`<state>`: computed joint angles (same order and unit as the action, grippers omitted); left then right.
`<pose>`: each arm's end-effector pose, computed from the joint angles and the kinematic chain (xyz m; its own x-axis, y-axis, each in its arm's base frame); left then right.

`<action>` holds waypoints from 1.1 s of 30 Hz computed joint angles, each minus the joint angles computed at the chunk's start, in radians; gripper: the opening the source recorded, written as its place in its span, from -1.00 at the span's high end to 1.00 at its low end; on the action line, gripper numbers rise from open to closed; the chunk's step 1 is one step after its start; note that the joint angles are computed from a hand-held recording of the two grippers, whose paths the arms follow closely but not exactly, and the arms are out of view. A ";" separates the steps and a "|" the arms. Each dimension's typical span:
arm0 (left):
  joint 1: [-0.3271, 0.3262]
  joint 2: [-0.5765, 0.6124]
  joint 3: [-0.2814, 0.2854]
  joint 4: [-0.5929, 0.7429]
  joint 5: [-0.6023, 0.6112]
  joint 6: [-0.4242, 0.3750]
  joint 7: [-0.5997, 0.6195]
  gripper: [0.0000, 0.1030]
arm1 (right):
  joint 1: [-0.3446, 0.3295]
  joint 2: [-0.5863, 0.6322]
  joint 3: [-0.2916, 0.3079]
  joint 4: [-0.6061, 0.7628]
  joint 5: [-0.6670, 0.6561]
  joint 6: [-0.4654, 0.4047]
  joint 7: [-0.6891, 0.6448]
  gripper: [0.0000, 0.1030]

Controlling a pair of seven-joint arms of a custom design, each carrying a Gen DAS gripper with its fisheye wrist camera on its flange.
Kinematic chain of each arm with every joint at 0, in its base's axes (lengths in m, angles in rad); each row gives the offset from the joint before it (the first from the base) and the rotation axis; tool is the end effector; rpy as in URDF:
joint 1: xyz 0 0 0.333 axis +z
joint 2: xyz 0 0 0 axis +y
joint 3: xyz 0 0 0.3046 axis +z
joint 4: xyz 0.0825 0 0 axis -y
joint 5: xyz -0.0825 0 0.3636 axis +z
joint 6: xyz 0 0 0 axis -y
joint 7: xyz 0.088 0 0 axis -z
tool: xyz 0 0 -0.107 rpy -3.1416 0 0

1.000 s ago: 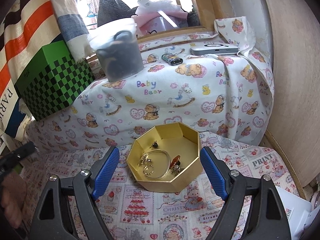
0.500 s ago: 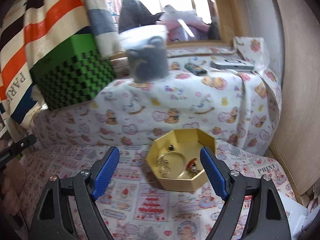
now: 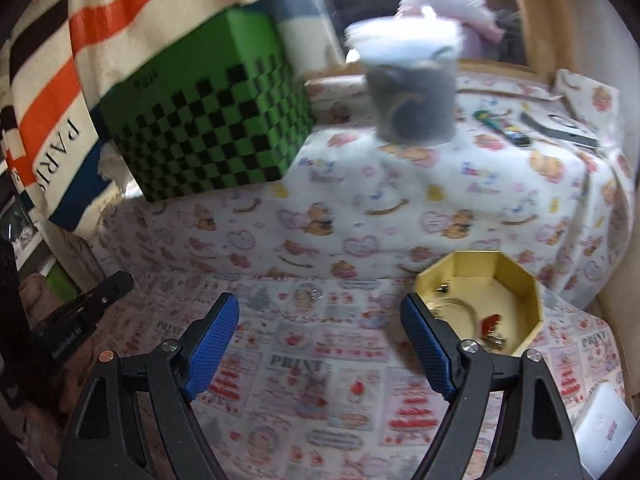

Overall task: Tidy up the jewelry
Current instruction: 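Grasp a small silver ring with the right tool while the left tool holds the chain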

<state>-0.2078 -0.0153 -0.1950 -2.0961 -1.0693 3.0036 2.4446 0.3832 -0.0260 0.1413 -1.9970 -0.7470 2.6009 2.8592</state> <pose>0.5358 -0.1598 0.5061 -0.3781 -0.8990 0.2212 -0.5835 0.0459 -0.8108 0.4892 0.2999 0.5341 -0.1512 -0.9708 -0.1865 -0.6640 0.2395 -0.7084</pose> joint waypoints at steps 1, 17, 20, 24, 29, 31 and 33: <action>0.004 0.004 0.004 0.004 0.007 -0.014 -0.016 0.90 | 0.003 0.029 0.002 0.031 0.025 -0.017 -0.030 -0.64; 0.031 0.017 0.006 0.021 0.017 -0.048 -0.063 0.90 | 0.112 0.385 -0.124 0.370 0.183 -0.185 -0.276 0.42; 0.035 0.020 0.003 0.021 0.024 -0.038 -0.081 0.90 | 0.134 0.416 -0.143 0.409 0.160 -0.216 -0.284 0.52; 0.036 0.018 -0.001 0.019 0.007 -0.017 -0.067 0.90 | 0.153 0.447 -0.156 0.447 0.139 -0.241 -0.293 0.70; 0.036 0.016 -0.001 0.017 -0.007 -0.004 -0.055 0.90 | 0.163 0.470 -0.162 0.483 0.148 -0.262 -0.308 0.72; 0.034 0.013 -0.001 0.014 0.007 -0.001 -0.062 0.90 | 0.178 0.479 -0.169 0.502 0.137 -0.298 -0.302 0.72; 0.029 0.011 -0.003 0.011 0.016 0.011 -0.062 0.90 | 0.187 0.463 -0.169 0.482 0.124 -0.301 -0.300 0.72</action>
<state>-0.1784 -0.0046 -0.1975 -2.0852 -1.0534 3.0143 2.3822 0.5698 0.4371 -0.0273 -1.5154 -0.6234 2.3003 2.5594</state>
